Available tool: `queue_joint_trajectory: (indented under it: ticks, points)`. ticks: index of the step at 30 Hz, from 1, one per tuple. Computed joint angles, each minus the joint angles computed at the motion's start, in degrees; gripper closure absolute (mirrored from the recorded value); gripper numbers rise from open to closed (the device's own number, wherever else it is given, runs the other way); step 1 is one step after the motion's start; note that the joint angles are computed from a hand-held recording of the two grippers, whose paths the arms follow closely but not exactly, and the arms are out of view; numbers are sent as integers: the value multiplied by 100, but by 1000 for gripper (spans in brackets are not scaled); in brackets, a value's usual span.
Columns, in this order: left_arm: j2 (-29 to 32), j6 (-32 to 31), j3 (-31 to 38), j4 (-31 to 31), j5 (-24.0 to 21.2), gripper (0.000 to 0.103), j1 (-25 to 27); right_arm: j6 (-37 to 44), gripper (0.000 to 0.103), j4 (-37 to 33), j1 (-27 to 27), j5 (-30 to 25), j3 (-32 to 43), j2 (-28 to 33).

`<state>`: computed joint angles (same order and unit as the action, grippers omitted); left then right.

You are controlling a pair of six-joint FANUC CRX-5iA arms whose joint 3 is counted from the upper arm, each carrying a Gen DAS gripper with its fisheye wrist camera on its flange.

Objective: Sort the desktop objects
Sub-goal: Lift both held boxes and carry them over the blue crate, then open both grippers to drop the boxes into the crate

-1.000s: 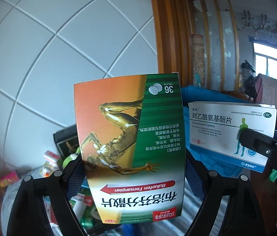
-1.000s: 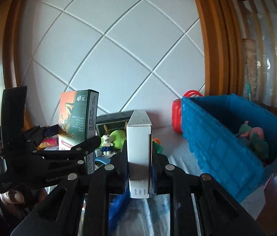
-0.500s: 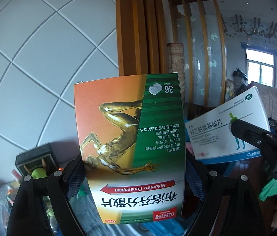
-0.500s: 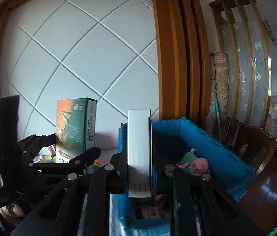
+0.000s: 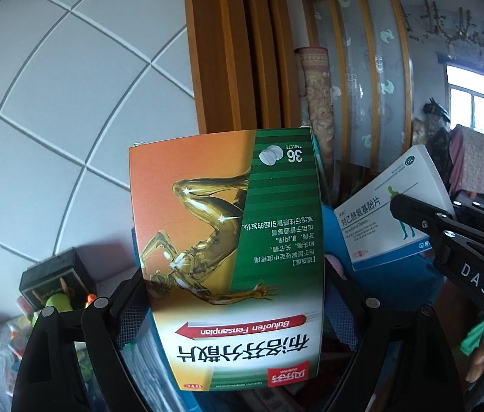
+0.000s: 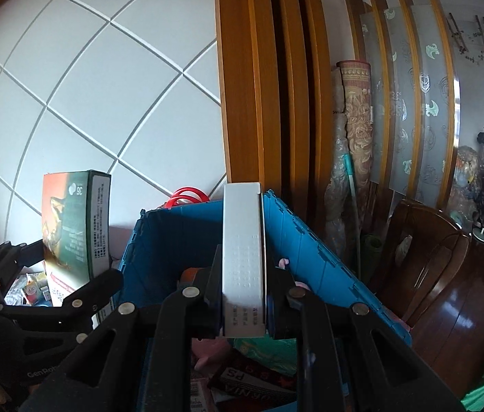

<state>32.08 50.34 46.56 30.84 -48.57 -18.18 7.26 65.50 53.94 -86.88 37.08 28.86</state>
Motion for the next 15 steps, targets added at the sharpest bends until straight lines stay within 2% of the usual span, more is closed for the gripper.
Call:
queue_joint_trajectory:
  ticks: [2, 5, 7, 8, 9, 11, 15]
  points:
    - [219, 349, 474, -334, -179, 14, -65, 92, 86, -65, -139, 70, 50, 21]
    - [910, 922, 1898, -905, -916, 12, -176, 223, 85, -257, -308, 135, 256, 104]
    - [1098, 1093, 2345, -1210, -1064, 12, -263, 321, 81, -389, -422, 168, 414, 172]
    - [1072, 1121, 2317, -1270, -994, 12, -279, 379, 67, -431, -467, 146, 518, 222]
    - [1049, 1146, 2295, -1328, -929, 11, -295, 424, 46, -415, -493, 88, 618, 279]
    - [937, 1052, 2075, -1217, -776, 6, -306, 467, 27, -246, -511, 19, 682, 342]
    - [643, 1022, 1565, -1246, -454, 6, -326, 530, 25, -148, -456, -30, 739, 380]
